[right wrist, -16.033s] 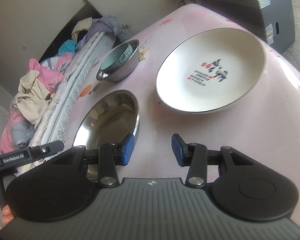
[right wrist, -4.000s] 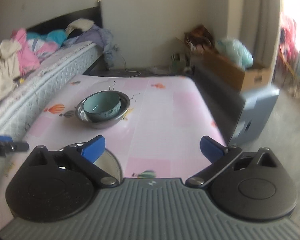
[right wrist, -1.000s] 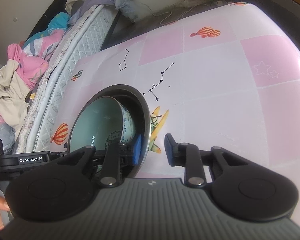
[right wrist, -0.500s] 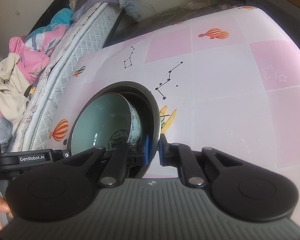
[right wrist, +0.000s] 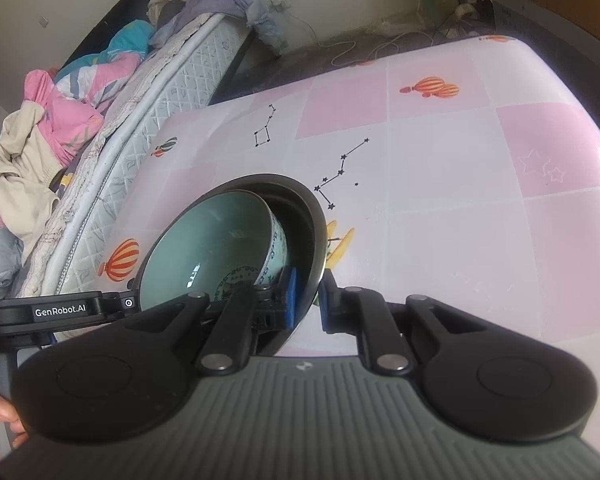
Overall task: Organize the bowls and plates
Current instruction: 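Carry the steel bowl with both tools over the plate in the basin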
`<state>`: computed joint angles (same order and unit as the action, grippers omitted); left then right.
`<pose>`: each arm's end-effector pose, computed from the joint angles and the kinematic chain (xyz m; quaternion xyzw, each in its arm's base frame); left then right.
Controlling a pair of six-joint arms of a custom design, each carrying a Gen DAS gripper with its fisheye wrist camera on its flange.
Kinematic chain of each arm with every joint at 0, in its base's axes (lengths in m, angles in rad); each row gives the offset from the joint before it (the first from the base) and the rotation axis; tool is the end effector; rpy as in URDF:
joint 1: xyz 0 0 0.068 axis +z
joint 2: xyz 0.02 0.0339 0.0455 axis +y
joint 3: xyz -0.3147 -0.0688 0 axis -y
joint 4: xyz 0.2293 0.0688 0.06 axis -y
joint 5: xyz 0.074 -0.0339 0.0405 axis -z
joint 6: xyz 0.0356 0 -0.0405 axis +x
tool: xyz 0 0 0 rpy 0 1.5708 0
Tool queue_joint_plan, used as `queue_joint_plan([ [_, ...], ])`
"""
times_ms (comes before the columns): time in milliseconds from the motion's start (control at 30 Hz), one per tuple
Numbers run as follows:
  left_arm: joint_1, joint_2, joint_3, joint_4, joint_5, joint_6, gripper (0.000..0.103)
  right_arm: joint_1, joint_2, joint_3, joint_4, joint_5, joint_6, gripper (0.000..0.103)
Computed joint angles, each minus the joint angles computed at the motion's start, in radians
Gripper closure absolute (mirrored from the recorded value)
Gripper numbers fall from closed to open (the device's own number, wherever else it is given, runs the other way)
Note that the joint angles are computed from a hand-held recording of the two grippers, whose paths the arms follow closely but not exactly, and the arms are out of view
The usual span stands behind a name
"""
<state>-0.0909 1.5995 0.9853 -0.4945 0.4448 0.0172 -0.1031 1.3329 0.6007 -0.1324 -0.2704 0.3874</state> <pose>0.2957 -0.0423 0.2500 0.1017 0.9453 -0.2228 0.2153 0.2265 -0.0139 0.2283 0.1805 0.9132 0.1737 0.3213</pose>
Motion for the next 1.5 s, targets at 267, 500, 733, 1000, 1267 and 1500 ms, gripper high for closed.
queue_joint_plan([
  [267,-0.004,-0.025,-0.023,0.022,0.001,0.012,0.089,0.001,-0.049,-0.024,0.004,0.016,-0.02,0.092],
  [500,0.002,-0.053,-0.022,0.01,0.007,0.02,0.088,0.013,-0.093,-0.016,-0.022,0.031,-0.021,0.092],
  [733,0.02,-0.115,-0.019,-0.042,0.028,0.033,0.088,0.03,-0.169,0.002,-0.094,0.047,-0.006,0.092],
  [1000,0.05,-0.225,-0.026,-0.136,0.065,0.061,0.088,0.069,-0.319,0.043,-0.249,0.083,0.031,0.092],
  [1267,0.116,-0.357,-0.045,-0.274,0.117,0.121,0.089,0.194,-0.506,0.097,-0.459,0.189,0.117,0.092],
  [1500,0.227,-0.465,-0.063,-0.429,0.184,0.236,0.089,0.556,-0.655,0.147,-0.669,0.465,0.362,0.092],
])
